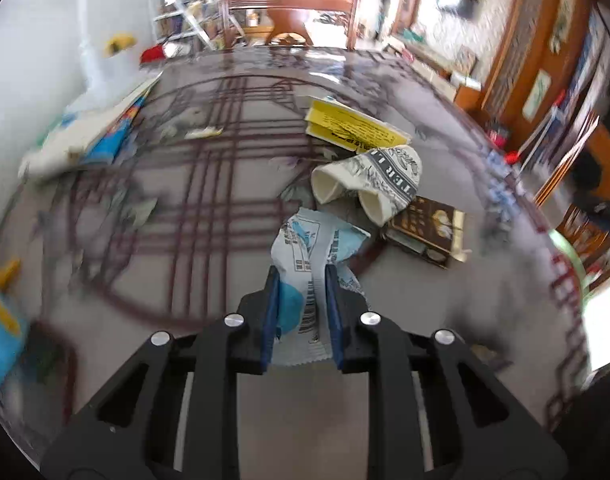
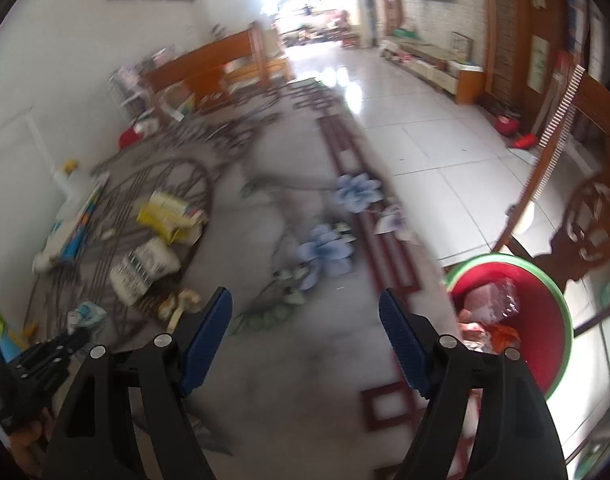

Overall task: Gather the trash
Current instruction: 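Grasp the brown cigarette pack on the table with the right gripper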

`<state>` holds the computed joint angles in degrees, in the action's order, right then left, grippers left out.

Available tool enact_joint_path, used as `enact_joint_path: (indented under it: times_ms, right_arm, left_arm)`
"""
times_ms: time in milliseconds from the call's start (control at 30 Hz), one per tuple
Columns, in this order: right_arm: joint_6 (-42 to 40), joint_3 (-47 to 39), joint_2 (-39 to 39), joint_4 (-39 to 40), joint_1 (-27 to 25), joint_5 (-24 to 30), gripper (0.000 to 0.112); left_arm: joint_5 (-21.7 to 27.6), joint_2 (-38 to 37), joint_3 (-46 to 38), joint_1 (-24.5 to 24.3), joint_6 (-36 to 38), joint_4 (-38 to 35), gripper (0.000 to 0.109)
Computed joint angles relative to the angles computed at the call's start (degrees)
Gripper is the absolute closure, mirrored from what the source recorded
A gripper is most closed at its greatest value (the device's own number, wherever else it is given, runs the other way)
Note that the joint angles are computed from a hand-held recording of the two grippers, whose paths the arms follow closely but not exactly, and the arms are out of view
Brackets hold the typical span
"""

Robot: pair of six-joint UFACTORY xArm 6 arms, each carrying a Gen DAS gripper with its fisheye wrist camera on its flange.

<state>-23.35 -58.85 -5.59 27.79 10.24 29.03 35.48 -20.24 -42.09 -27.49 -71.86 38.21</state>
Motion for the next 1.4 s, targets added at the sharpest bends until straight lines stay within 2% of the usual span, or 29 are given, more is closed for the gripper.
enact_joint_path:
  times_ms: [100, 200, 300, 400, 500, 667, 900, 1033, 1133, 1233, 1400]
  right_arm:
    - [-2.25, -1.23, 1.42, -1.63, 2.94, 2.10, 0.038]
    - [-5.53, -1.63, 2.33, -3.61, 6.38, 1.98, 0.038]
    - [-9.65, -2.72, 3.72, -3.51, 9.42, 3.12, 0.038]
    - [-13.49, -5.65, 6.99, -3.98, 12.28, 3.54, 0.037]
    - [-13.99, -7.98, 10.17, -6.99, 13.94, 3.04, 0.031]
    - [-10.91, -12.51, 15.72, -11.95, 14.22, 5.47, 0.031]
    - [-11.81, -17.90, 19.84, -5.35, 13.02, 9.84, 0.031]
    - [-12.06, -18.57, 20.25, -5.46, 13.47, 10.53, 0.031]
    - [-12.25, -18.57, 20.47, -6.56, 13.89, 11.52, 0.033]
    - [-12.77, -17.95, 20.10, -7.29, 14.16, 11.61, 0.039]
    - [-13.45, -18.35, 20.07, -5.46, 13.91, 13.95, 0.057]
  left_arm:
    - [-5.13, -3.76, 6.07, 1.11, -2.86, -5.32, 0.087]
    - [-8.53, -4.32, 8.57, 2.90, -0.28, -10.78, 0.087]
    - [-7.14, -4.89, 8.31, 2.79, -1.48, -7.76, 0.087]
    - [-9.64, -5.23, 9.27, 3.30, 0.37, -9.63, 0.087]
    - [-9.52, -5.53, 9.15, 2.97, -0.40, -8.06, 0.087]
    - [-8.21, -5.91, 8.51, 2.67, -1.89, -4.33, 0.087]
    - [-7.51, -5.45, 7.67, 2.32, -2.64, -2.33, 0.087]
    - [-7.32, -5.35, 7.59, 2.43, -2.66, -2.35, 0.087]
    - [-7.26, -5.22, 7.59, 2.51, -2.60, -2.50, 0.087]
    - [-7.16, -5.12, 7.51, 2.51, -2.57, -2.54, 0.087]
    - [-7.19, -4.82, 7.46, 2.73, -2.58, -2.63, 0.087]
